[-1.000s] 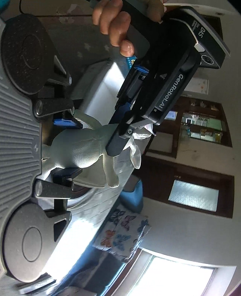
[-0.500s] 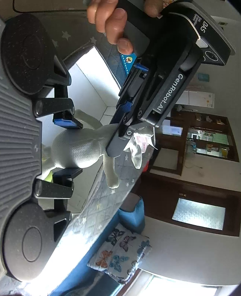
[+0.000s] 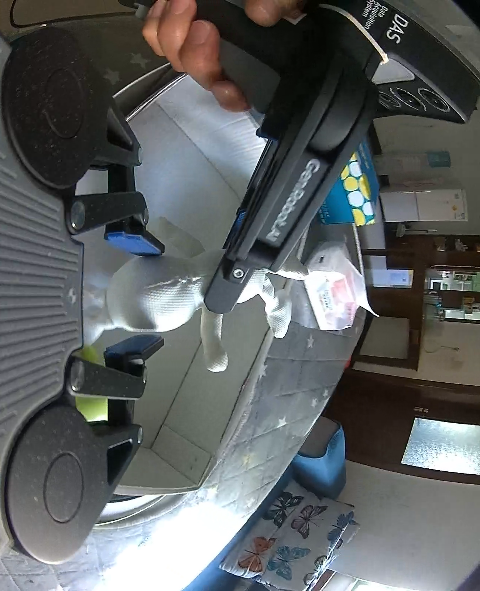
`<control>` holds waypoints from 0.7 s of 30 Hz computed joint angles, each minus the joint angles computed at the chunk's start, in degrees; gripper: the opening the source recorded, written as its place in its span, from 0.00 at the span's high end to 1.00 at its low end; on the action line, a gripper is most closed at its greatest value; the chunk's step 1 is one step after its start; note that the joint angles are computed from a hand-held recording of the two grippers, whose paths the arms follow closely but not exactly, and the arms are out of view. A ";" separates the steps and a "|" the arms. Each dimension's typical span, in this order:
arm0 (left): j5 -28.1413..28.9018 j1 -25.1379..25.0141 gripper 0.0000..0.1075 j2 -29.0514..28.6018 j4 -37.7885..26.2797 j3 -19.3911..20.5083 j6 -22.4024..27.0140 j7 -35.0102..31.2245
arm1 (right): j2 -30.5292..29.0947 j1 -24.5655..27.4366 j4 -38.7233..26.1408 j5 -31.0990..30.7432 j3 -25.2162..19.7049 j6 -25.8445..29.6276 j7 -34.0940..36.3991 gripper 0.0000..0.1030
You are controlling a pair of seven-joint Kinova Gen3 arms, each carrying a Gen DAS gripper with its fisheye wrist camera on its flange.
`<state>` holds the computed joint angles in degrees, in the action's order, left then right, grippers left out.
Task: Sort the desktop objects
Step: 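Lift the white rabbit with the left tool and carry it over the box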
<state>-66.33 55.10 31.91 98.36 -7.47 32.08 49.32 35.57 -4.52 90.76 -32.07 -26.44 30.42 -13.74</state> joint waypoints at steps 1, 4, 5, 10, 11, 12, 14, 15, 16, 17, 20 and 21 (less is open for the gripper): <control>0.75 -0.21 0.70 0.01 -0.15 0.25 0.15 -0.72 | -0.04 -0.67 -0.05 0.41 0.62 0.07 -0.60 0.56; 2.59 -0.90 0.68 0.03 -0.53 1.14 0.63 -2.47 | 0.10 -1.79 -0.54 1.35 1.56 0.85 -1.80 0.56; 3.17 -0.95 0.68 -0.08 -0.53 1.21 0.72 -3.05 | 0.00 -2.25 -0.59 1.68 1.91 0.89 -2.32 0.57; 9.46 -2.31 0.65 -0.71 -1.46 2.47 2.04 -8.70 | -0.29 -3.71 -0.99 2.95 2.73 1.85 -4.38 0.58; 10.20 -2.20 0.65 -0.80 -1.49 2.38 2.20 -9.40 | -0.39 -3.96 -1.02 3.19 2.83 1.93 -4.62 0.59; 10.76 -1.97 0.65 -0.91 -1.49 2.20 2.39 -9.88 | -0.49 -4.21 -1.06 3.42 2.95 2.02 -4.89 0.59; 11.74 -1.57 0.65 -1.23 -1.40 1.93 2.71 -10.55 | -0.59 -4.56 -1.17 3.69 3.16 2.21 -5.52 0.60; 12.17 -1.39 0.65 -1.44 -1.32 1.85 2.84 -10.76 | -0.61 -4.66 -1.22 3.77 3.22 2.31 -5.80 0.60; 12.42 -1.25 0.65 -1.74 -1.11 1.67 2.71 -10.66 | -0.64 -4.76 -1.27 3.84 3.28 2.41 -6.06 0.61; 12.71 -1.18 0.65 -2.07 -0.68 1.42 2.15 -9.98 | -0.66 -4.86 -1.32 3.91 3.35 2.51 -6.33 0.61; 14.40 -1.71 0.65 -2.65 0.14 1.10 0.20 -8.53 | -0.72 -5.47 -1.65 4.36 3.79 2.67 -7.32 0.61; 15.02 -1.84 0.65 -2.79 0.22 1.09 -0.27 -8.48 | -0.72 -5.80 -1.84 4.58 4.04 2.73 -7.84 0.61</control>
